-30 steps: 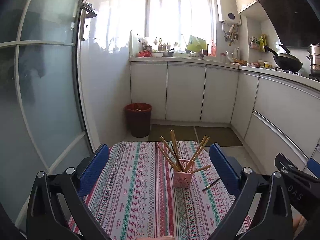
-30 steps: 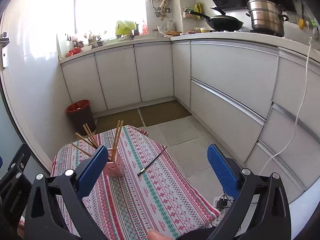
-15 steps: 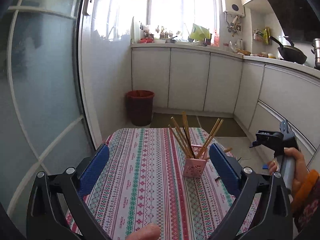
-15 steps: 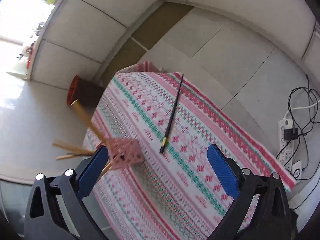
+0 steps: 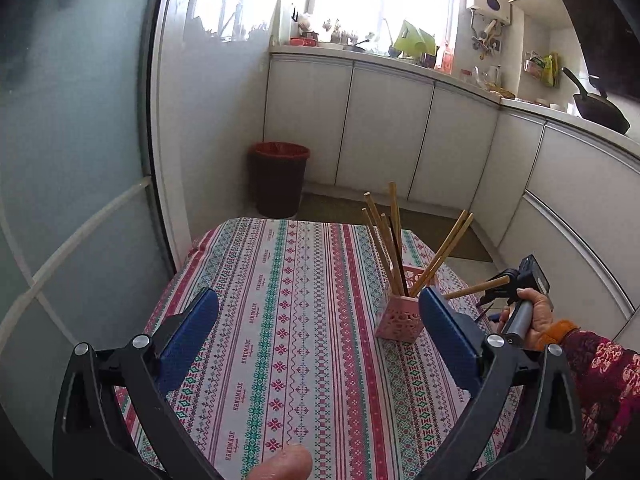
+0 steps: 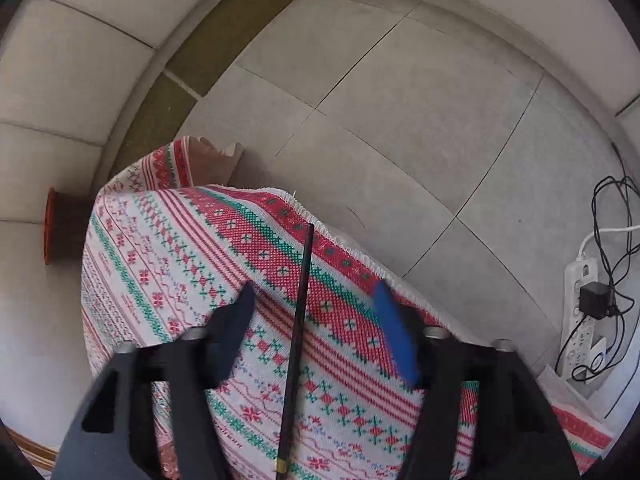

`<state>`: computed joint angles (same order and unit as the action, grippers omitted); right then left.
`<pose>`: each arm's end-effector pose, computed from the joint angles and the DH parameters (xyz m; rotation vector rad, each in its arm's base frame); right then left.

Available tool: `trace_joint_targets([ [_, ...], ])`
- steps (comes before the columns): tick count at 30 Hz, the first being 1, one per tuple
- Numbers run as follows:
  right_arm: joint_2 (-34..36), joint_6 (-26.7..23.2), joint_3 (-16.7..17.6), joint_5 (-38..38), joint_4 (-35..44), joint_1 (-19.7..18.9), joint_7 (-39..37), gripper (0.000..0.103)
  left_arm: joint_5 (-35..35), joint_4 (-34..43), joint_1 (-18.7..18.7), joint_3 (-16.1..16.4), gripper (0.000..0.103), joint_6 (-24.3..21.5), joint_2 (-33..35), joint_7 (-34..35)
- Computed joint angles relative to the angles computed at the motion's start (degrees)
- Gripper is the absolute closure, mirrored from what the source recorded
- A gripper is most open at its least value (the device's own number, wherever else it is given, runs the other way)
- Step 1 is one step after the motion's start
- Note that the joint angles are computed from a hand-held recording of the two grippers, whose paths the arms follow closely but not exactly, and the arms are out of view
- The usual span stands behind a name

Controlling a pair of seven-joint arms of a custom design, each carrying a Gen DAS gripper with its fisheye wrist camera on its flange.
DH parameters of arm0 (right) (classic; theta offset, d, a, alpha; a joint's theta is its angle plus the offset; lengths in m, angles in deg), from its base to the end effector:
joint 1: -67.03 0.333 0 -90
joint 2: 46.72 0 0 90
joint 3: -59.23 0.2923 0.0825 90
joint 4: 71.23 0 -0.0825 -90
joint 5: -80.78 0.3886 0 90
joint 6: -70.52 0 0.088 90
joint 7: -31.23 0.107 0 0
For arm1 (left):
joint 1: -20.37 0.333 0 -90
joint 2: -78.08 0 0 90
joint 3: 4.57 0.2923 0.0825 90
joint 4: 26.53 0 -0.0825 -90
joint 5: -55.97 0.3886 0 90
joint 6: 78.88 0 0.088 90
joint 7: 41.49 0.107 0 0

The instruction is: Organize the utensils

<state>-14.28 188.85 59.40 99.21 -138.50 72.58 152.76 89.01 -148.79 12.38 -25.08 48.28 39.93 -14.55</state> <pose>0.7361 0.0898 0.4806 -1.3146 2.3710 0.1817 0.3480 -0.2286 0.7049 -1.8587 1.2257 -0.8150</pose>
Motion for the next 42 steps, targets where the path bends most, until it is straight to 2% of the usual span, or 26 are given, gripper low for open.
trace_joint_targets([
  [1, -0.4, 0.5, -0.5, -1.9, -0.1, 0.9, -0.4, 0.09, -0.3, 0.0, -0.1, 0.2, 0.007, -0.1, 0.1, 0.0],
  [2, -1.0, 1.2, -0.7, -3.1, -0.4, 1.4, -1.3, 0.097, -0.5, -0.2, -0.1, 0.4, 0.007, 0.0, 0.0, -0.1],
  [6, -10.8, 9.1, 0.3, -1.6, -11.1, 1.6, -5.7, 0.098, -0.7, -0.3, 0.2, 0.7, 0.007, 0.5, -0.4, -1.0],
  [9, -19.1, 12.3, 0.7, -1.6, -17.7, 2.5, -9.3, 0.098, -0.8, -0.2, 0.1, 0.5, 0.007, 0.4, -0.3, -0.6],
  [13, -28.3, 16.3, 0.7, -4.9, -21.8, 4.2, -12.0, 0.098, -0.6, -0.4, 0.2, 0.3, 0.007, 0.4, -0.6, -0.8],
  [15, -31.0, 18.2, 1.0, -6.6, -21.3, 4.8, -12.2, 0.098, -0.7, -0.6, 0.2, 0.4, 0.007, 0.6, -0.8, -1.2],
  [18, -32.2, 18.2, 1.3, -6.2, -17.4, 5.2, -13.4, 0.098, -0.8, -0.8, 0.3, 0.6, 0.007, 0.7, -1.2, -1.6],
  [23, -30.3, 15.9, 2.2, -5.3, -9.9, 6.4, -14.5, 0.098, -2.0, -1.1, 0.1, 1.4, 0.007, 0.8, -1.7, -1.3],
  [26, -29.2, 14.3, 2.8, -5.0, -8.2, 7.5, -14.9, 0.098, -2.1, -1.5, 0.4, 1.5, 0.007, 1.2, -2.4, -1.6],
  [31, -29.3, 13.3, 3.9, -9.0, -10.5, 10.1, -14.6, 0.098, -3.3, -2.2, 0.5, 2.2, 0.007, 1.4, -3.3, -1.5],
  [36, -29.2, 16.1, 4.5, -16.6, -15.2, 12.5, -12.7, 0.098, -3.9, -2.2, 1.0, 2.5, 0.007, 1.6, -3.7, -1.1],
  [39, -28.8, 16.6, 4.5, -17.6, -17.1, 13.0, -12.2, 0.098, -4.1, -2.0, 1.3, 2.3, 0.007, 1.1, -3.9, -1.1],
  [42, -30.2, 19.0, 4.5, -16.8, -20.5, 13.1, -11.9, 0.095, -3.4, -1.2, 2.0, 1.4, 0.007, 0.1, -3.8, -1.7],
])
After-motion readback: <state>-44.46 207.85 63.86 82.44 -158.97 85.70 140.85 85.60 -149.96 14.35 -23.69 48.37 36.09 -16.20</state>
